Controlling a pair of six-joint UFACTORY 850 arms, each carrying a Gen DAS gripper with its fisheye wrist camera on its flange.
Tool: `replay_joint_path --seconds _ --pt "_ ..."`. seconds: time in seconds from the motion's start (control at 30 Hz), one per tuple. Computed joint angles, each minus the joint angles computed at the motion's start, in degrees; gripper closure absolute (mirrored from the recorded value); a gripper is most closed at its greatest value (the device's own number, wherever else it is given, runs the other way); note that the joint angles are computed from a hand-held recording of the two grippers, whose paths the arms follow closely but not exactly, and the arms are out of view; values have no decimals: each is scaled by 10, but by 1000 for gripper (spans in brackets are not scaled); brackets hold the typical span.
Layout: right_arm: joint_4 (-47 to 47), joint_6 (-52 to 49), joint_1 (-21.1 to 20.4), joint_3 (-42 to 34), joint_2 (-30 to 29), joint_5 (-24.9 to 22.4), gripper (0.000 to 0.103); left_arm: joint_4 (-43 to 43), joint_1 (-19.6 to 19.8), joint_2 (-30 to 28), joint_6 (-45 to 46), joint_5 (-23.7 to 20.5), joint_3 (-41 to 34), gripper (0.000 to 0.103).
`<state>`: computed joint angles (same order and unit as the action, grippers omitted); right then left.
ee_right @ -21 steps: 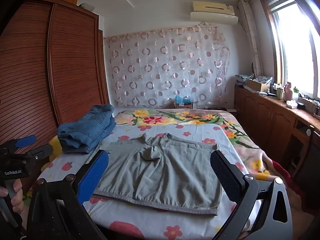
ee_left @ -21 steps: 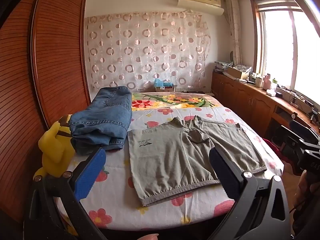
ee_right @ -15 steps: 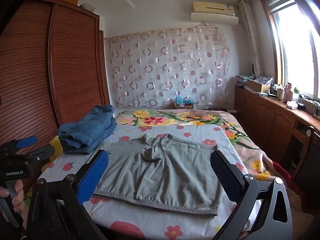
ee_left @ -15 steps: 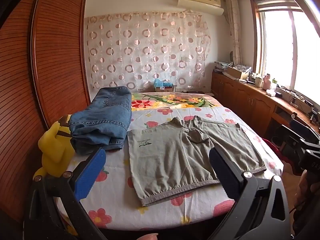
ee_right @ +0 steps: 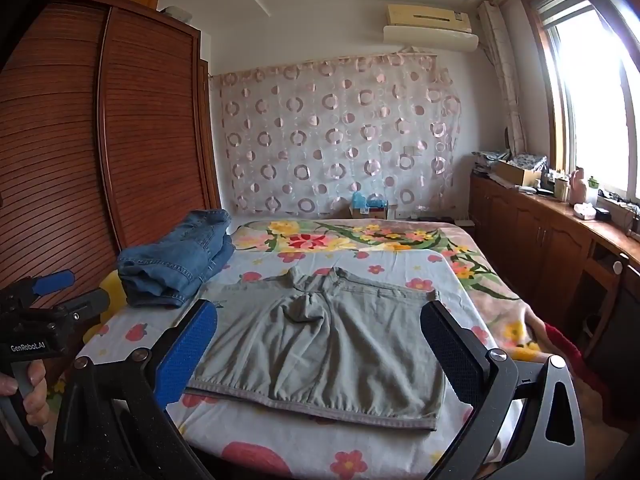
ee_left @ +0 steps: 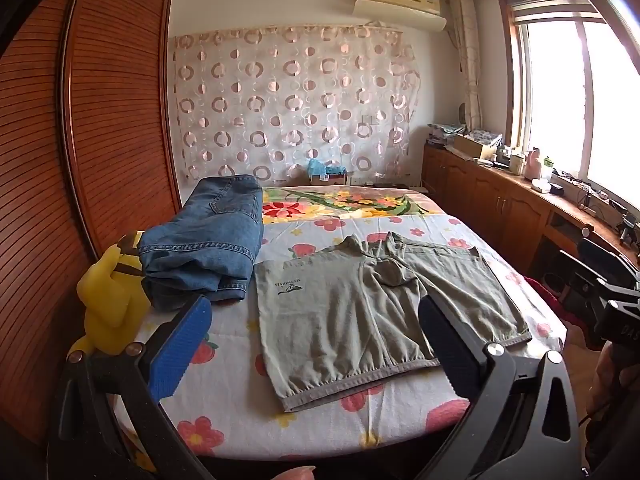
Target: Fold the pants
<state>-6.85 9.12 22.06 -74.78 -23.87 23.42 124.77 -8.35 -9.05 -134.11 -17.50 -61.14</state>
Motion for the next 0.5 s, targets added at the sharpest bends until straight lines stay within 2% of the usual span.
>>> replay_joint_path --seconds 0.5 --pt "-5 5 0 1 0 1 1 7 0 -1 -6 -7 0 0"
